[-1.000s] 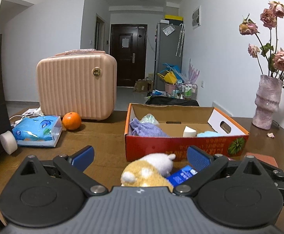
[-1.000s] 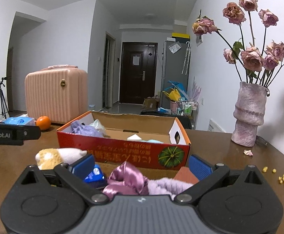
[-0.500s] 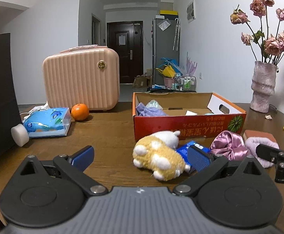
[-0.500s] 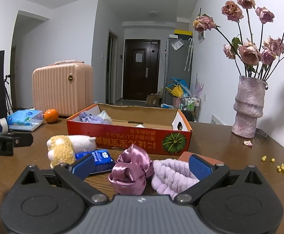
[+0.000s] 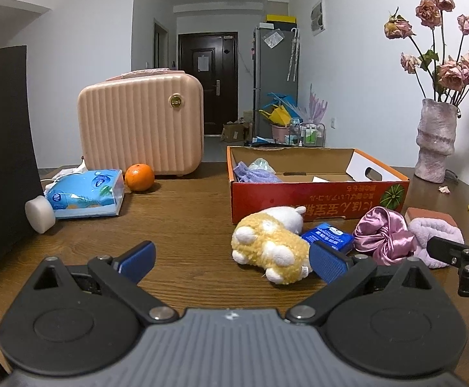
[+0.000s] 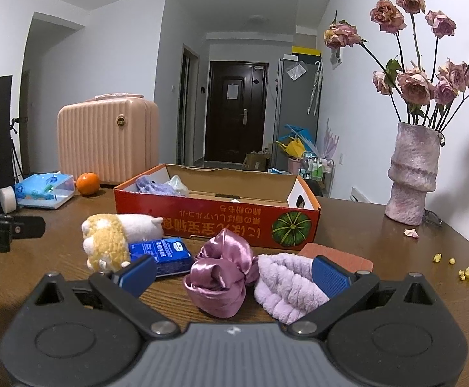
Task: Organize soft objects
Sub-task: 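Grasp the pink satin scrunchie with the right tool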
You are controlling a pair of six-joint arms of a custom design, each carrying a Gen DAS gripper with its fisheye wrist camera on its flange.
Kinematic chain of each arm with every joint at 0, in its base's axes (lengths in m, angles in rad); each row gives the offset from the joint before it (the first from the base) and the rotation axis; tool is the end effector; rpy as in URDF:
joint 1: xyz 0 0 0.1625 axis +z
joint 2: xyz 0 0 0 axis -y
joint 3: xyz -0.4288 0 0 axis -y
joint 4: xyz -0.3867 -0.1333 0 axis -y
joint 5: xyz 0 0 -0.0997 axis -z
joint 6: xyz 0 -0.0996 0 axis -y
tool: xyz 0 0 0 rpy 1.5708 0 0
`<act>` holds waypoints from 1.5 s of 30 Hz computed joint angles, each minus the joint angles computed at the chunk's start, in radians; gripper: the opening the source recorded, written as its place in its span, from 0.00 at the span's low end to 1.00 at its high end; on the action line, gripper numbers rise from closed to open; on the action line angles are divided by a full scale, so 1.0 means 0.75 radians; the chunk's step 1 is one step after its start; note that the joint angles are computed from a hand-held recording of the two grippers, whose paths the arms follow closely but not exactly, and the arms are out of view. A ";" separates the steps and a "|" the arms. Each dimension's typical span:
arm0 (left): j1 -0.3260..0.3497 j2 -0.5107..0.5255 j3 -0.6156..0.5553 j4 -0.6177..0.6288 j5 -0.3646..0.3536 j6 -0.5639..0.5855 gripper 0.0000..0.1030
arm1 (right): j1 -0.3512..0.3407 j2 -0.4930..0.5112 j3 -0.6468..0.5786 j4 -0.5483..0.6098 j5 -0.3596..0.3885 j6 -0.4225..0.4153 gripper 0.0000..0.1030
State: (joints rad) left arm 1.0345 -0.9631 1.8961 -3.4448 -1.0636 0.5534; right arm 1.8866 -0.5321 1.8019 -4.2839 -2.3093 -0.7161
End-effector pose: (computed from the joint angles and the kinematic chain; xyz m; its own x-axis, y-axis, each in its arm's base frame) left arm -0.1525 -0.6122 0.2331 -0.6517 0.3590 -0.6681 0.7564 0.3733 -0.5372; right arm 0.2400 -0.5211 0.1003 -0.6608 0.2262 0.7157 -0.6273 0.3571 -0.6921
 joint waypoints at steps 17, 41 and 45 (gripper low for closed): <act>0.000 0.001 -0.009 0.005 0.017 -0.023 1.00 | -0.052 0.016 -0.078 0.270 -0.005 0.071 0.89; 0.011 0.002 -0.031 0.072 0.028 -0.072 1.00 | -0.121 0.036 -0.244 0.557 -0.035 0.197 0.45; 0.011 0.003 -0.033 0.077 0.033 -0.076 1.00 | -0.123 0.036 -0.240 0.522 -0.033 0.199 0.39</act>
State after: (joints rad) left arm 1.0430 -0.9611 1.8715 -3.3868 -1.0390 0.4963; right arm 1.7947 -0.5050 1.6217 -3.8921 -2.3339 -0.5668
